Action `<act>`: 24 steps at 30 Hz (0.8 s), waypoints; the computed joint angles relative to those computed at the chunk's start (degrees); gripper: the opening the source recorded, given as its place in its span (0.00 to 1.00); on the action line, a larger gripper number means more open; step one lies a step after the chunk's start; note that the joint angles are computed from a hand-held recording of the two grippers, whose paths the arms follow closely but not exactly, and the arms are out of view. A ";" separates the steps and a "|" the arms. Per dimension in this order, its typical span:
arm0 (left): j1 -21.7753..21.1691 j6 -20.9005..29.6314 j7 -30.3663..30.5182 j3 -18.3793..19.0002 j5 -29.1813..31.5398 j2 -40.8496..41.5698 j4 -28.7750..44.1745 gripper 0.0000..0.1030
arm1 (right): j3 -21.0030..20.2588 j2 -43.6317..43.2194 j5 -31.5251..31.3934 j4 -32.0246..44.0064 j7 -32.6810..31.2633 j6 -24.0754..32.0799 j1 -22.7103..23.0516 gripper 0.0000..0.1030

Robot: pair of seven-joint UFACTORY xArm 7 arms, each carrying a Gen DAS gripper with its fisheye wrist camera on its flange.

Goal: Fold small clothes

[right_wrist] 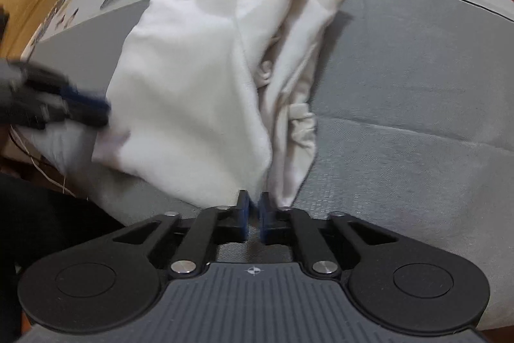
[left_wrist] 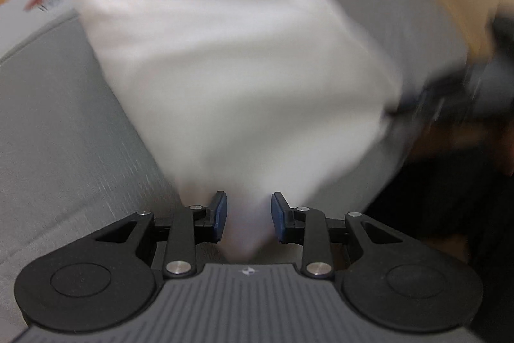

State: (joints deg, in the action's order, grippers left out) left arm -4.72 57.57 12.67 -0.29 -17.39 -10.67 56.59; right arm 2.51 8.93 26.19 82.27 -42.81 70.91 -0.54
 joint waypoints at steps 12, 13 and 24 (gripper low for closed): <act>2.18 -8.27 -4.32 2.48 -6.66 -2.75 -0.72 0.36 | 0.41 3.72 23.76 5.64 0.85 4.52 -5.95 0.23; 2.34 -8.84 -5.57 2.22 -6.05 -2.44 -0.50 0.36 | 0.63 3.58 24.94 5.29 1.31 2.44 -5.68 0.24; 2.31 -11.17 -9.04 1.84 -4.22 -0.38 1.26 0.36 | 2.85 8.58 16.90 7.42 13.24 -15.72 0.40 0.35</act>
State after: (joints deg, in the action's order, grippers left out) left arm -2.41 46.40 3.63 1.55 -21.61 -11.05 57.85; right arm 5.36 17.51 43.09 89.69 -29.57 55.19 -0.13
